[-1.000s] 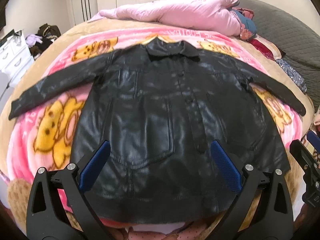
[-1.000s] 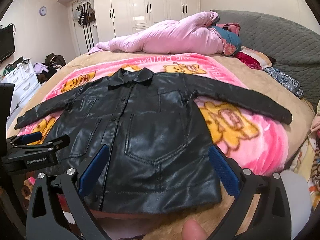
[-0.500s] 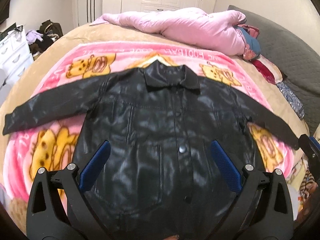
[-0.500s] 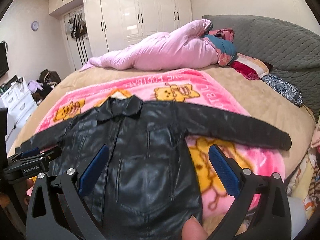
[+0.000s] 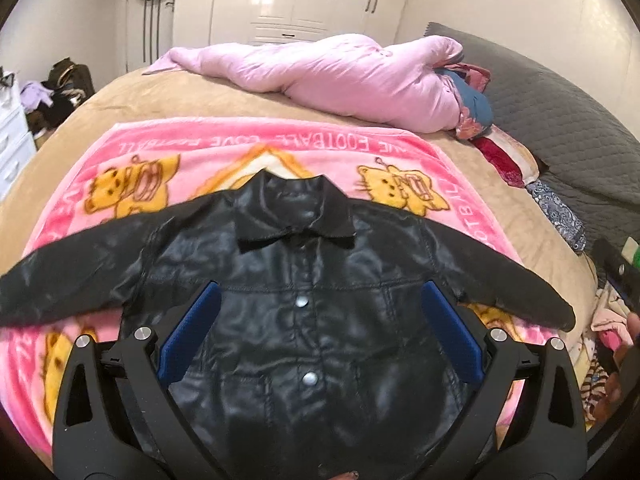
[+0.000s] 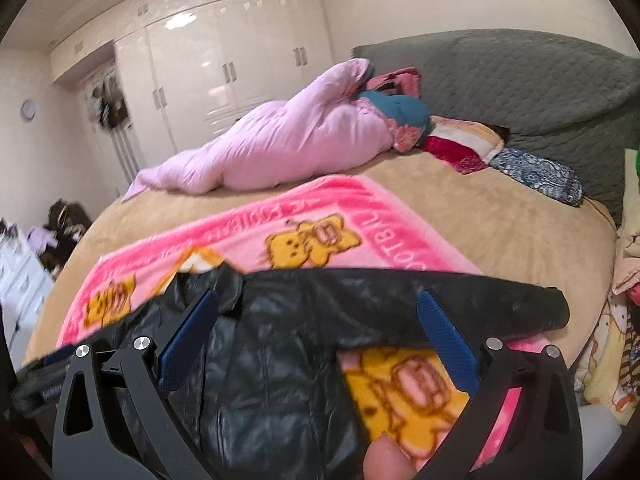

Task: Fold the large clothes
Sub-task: 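Close the right tool on one sleeve cuff while the left tool presses the jacket body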

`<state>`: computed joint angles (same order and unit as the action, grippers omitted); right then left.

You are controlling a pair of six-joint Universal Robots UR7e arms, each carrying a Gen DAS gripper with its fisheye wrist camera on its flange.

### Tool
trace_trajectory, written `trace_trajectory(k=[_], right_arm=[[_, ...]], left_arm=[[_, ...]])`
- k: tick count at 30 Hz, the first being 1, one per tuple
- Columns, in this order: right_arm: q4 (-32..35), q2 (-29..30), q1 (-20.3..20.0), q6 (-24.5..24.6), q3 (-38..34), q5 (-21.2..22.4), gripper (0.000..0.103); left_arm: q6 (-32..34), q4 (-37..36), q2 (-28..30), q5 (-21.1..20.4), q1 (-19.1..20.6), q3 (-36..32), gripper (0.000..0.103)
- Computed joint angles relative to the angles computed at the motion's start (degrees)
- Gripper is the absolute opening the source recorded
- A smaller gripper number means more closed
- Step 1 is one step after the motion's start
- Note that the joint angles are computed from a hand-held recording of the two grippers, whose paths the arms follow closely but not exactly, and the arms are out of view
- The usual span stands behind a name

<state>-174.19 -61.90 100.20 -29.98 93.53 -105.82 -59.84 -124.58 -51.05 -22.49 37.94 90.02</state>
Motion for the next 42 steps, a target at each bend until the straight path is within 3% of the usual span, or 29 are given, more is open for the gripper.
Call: trace_trajectory(k=[5,13,19,36,39,42], right_arm=[[0.23,3.09,-1.06,4.9,-6.34,0.22,0.099],[-1.76,10.21,-3.73,11.26,-15.81,-5.47,0.099],[-1.62,12.69,-6.72,13.91,-17.91,-7.68,0.099],[4.15,14.18,-13.9,29.45,-22.57,-11.7,0.099],[5.11,14.08,-15.01,32.65,-22.78,-11.81,0.099],[5.0,13.96,-16.1,36.53,-22.8,-12.89,0.099]], left_arm=[[4.3,-1.1,2.86,-0.47,1.51,-4.91,0.094],[15.87,-7.5,7.78,-2.0,4.28,-10.32,0.094],[20.08,-10.16,11.56,-5.92,7.42,-13.46,0.094],[31.28,-11.27,25.33,-10.76,13.39,-28.73,0.094],[34.02,-13.79,27.99,-13.09,14.29,-31.96,0.085],[35.51,-12.12,30.71,-15.19,15.03,-36.33,0.067]])
